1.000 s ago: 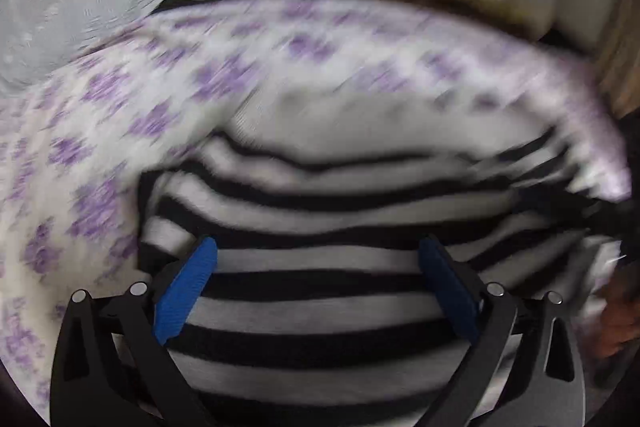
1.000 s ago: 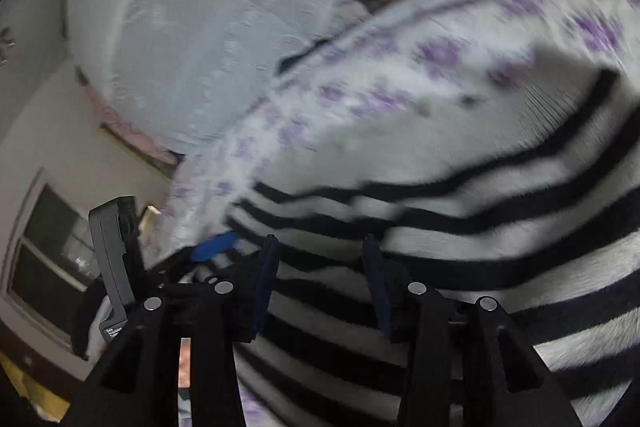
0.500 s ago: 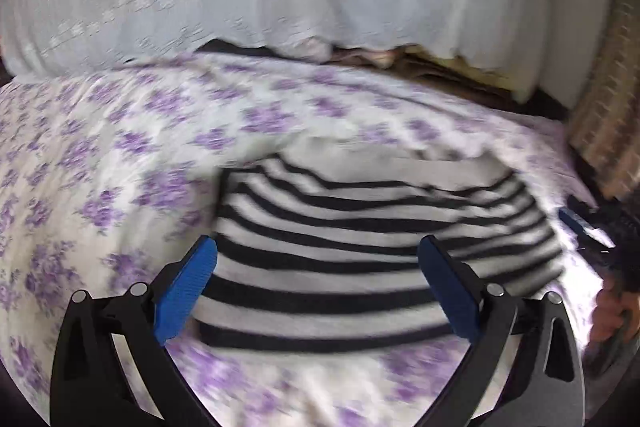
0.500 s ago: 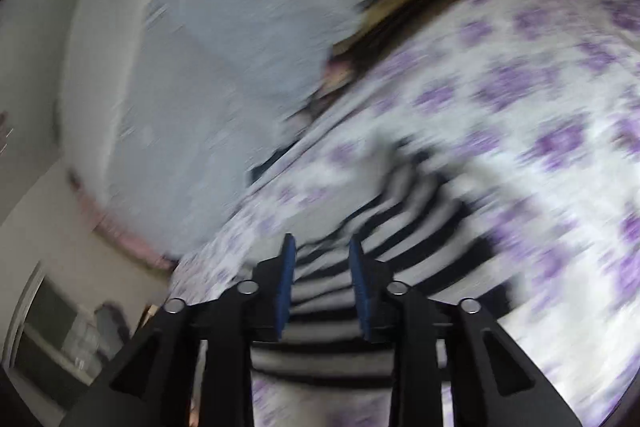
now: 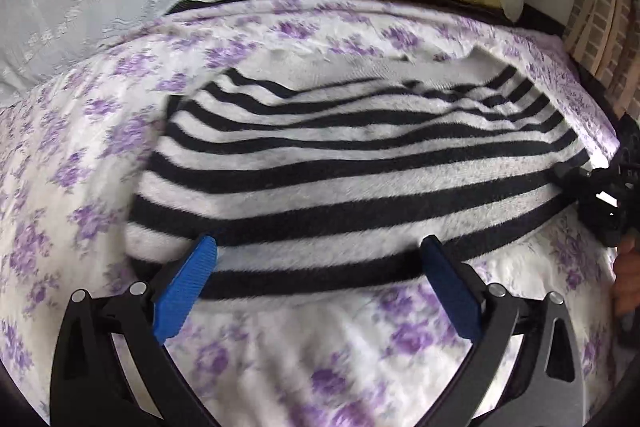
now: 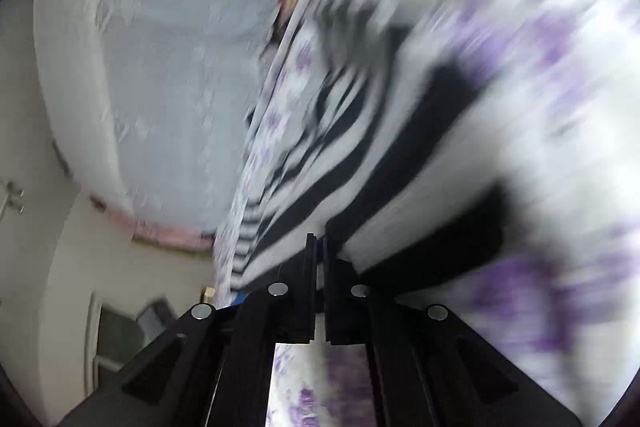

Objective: Fold small clothes

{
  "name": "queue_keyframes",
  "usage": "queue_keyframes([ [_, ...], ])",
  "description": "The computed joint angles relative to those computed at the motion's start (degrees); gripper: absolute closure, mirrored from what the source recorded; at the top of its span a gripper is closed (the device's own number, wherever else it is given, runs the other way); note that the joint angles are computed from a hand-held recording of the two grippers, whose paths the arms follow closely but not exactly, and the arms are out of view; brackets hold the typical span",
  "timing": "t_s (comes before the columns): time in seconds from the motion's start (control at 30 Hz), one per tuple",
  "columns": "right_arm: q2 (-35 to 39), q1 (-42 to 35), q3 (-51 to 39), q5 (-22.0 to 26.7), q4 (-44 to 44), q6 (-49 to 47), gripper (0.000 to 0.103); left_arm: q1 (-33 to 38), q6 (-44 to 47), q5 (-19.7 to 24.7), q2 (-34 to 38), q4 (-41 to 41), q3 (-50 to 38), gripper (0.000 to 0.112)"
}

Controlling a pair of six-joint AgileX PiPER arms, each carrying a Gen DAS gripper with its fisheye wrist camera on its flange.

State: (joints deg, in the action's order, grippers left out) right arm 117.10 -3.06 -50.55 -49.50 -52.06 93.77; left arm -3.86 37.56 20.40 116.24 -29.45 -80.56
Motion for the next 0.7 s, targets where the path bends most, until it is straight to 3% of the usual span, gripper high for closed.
queue_keyframes([
  [0.1,-3.25,-2.37,4.28,0.98,6.43,-3.74,0.099,3.39,1.72,-1.49,-2.73,-4.18,2.48,0.013],
  [0.17,-6.38,-0.03,4.35,6.99,11.96,-7.96,0.092,6.37,8.22,1.01,-3.17,-13.17,1.57,0.013],
  [0.2,-6.99,1.71,2.15,9.71,11.86,-8.36,0.074,7.37,9.43,2.66,-3.13,-15.95,0.37,0.013],
  [0.23,-7.47,3.08,0.28,10.17,9.47,-8.26,0.062,7.77,9.0,4.9,-2.55,-16.45,-1.64,0.013],
  [0.3,-7.03,5.55,-5.13,11.36,2.28,-4.85,0.061,6.36,1.49,8.31,-0.11,-10.56,-7.64,0.013],
  [0.37,-4.17,10.0,-15.17,16.28,-7.72,3.82,0.06,4.03,-6.01,8.6,1.63,-3.55,-11.23,0.013],
  [0.5,5.51,12.85,-31.32,19.48,-19.94,22.15,0.059,0.1,-21.98,8.77,7.0,10.89,-19.36,0.013],
  [0.6,7.98,11.85,-29.54,18.73,-15.25,18.24,0.062,0.07,-29.42,9.47,11.04,18.87,-22.89,0.013],
  [0.63,8.57,10.56,-28.31,16.28,-14.02,16.22,0.078,0.53,-29.43,9.65,12.2,19.46,-23.38,0.013],
  [0.7,9.88,7.71,-27.68,13.7,-13.18,15.89,0.096,1.74,-24.69,9.67,13.55,15.78,-23.56,0.013],
])
